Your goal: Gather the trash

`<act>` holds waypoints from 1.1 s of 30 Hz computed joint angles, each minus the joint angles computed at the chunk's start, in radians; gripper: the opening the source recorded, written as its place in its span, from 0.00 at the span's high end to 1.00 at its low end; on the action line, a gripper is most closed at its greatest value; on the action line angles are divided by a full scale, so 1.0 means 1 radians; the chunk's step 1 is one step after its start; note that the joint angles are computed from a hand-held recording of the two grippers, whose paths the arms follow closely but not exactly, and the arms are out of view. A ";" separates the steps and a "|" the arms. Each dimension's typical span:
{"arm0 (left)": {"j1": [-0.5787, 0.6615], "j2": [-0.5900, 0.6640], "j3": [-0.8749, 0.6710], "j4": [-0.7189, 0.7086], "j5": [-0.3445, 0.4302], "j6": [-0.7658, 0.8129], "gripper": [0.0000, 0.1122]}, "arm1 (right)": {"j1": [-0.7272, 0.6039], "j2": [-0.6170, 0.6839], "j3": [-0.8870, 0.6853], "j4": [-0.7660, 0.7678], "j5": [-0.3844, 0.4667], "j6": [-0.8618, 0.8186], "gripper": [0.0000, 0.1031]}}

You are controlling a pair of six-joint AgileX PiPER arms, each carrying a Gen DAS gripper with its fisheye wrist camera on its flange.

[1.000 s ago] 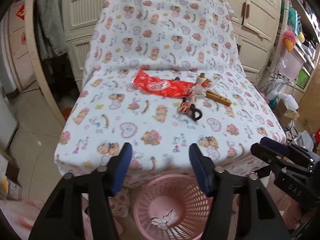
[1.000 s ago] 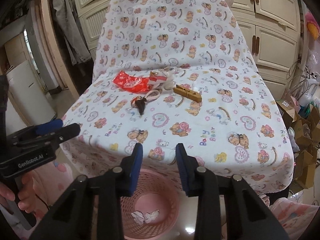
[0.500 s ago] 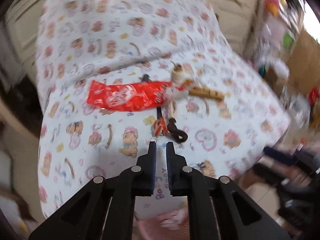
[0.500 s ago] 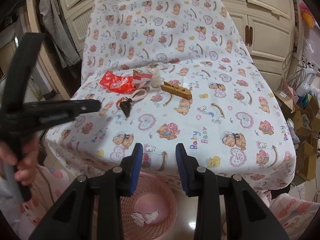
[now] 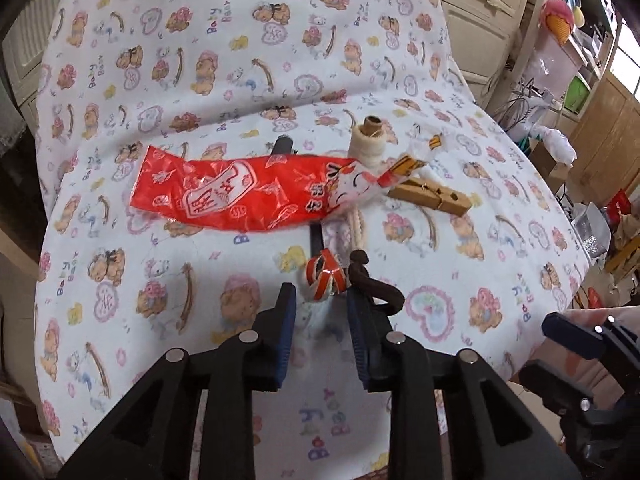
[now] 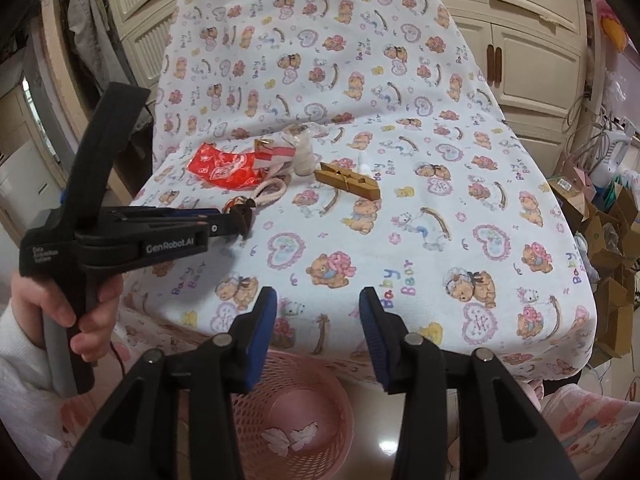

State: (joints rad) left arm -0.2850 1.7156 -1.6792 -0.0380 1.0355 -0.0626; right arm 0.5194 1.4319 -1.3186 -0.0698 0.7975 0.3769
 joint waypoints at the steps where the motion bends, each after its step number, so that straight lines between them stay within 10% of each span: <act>1: 0.003 -0.003 0.003 -0.011 -0.008 0.014 0.92 | -0.003 0.004 0.001 -0.002 0.000 0.009 0.60; 15: 0.128 -0.171 0.109 -0.118 0.111 0.011 0.94 | 0.044 0.041 -0.022 -0.045 -0.001 0.049 0.60; 33: 0.141 -0.221 0.145 -0.059 0.032 -0.045 0.94 | 0.015 0.235 -0.234 0.018 -0.049 0.025 0.70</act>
